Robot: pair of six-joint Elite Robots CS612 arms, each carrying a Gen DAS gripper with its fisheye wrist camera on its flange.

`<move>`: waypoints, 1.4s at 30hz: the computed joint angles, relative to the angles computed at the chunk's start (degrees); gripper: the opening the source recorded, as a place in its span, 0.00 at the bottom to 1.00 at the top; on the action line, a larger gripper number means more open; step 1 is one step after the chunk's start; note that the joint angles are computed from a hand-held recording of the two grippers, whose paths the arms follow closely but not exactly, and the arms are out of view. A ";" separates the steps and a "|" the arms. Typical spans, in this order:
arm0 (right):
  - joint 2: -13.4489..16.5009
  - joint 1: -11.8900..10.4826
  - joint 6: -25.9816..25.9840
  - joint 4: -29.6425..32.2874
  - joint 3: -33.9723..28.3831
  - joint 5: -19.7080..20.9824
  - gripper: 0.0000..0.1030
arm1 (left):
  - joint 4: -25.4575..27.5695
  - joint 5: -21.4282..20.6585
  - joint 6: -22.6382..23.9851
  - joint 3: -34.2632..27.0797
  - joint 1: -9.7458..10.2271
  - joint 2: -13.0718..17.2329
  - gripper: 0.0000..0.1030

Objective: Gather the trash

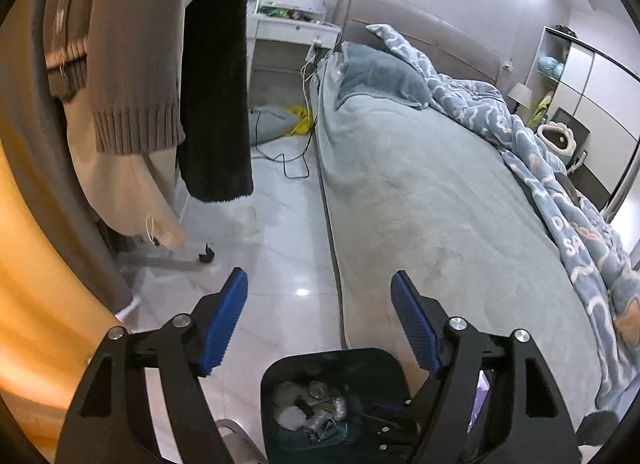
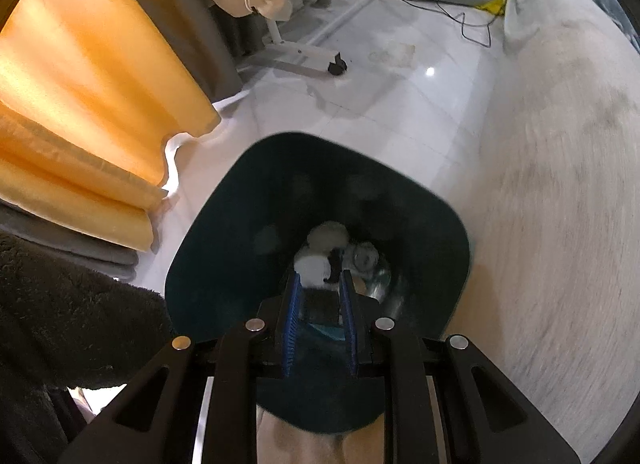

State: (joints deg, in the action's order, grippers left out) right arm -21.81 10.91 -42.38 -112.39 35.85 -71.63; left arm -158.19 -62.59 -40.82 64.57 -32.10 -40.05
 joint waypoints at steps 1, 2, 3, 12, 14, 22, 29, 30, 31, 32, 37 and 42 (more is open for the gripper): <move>-0.37 -0.08 0.19 -0.47 0.75 0.05 0.20 | -0.82 0.34 0.59 0.42 -0.22 -0.21 0.78; -0.99 -0.21 0.48 -1.04 1.85 0.24 0.20 | -1.49 0.83 1.05 0.90 -0.45 -0.45 0.79; -1.69 -0.37 0.80 -1.91 3.12 0.55 0.20 | -2.13 1.42 1.50 1.37 -0.71 -0.69 0.80; -8.21 -2.59 4.95 -13.24 14.23 5.20 0.25 | -5.55 7.68 1.66 6.55 -3.55 -3.54 0.91; -9.81 -3.24 6.28 -17.20 17.04 6.52 0.48 | -5.03 9.44 0.43 7.98 -4.45 -4.57 0.93; -16.20 -6.23 10.80 -33.53 27.36 10.83 0.67 | -1.15 13.24 -4.16 12.25 -7.32 -8.06 0.97; -20.92 -10.40 16.05 -46.09 35.03 12.75 0.83 | -1.93 16.73 -2.34 13.83 -9.43 -9.14 0.97; -21.60 -11.46 17.49 -48.53 36.37 13.43 0.88 | -2.68 16.96 -2.16 13.95 -9.66 -9.14 0.97; -21.94 -11.90 18.39 -49.92 37.09 13.32 0.89 | -3.46 16.90 -1.80 13.88 -9.84 -9.03 0.97; -22.52 -12.64 19.86 -52.04 38.25 12.88 0.89 | -4.21 16.75 -1.47 13.92 -10.03 -8.96 0.97; -24.49 -15.85 26.29 -59.67 42.57 11.47 0.97 | -4.15 16.86 -1.13 12.26 -11.04 -8.24 0.97; -26.04 -18.70 29.82 -66.03 45.84 10.11 0.97 | -4.22 17.43 1.22 10.71 -11.72 -7.24 0.97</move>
State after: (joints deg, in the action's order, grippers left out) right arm -47.84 -7.79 -12.57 -178.42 81.70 -61.52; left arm -162.40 -45.16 -39.60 75.28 -43.83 -47.29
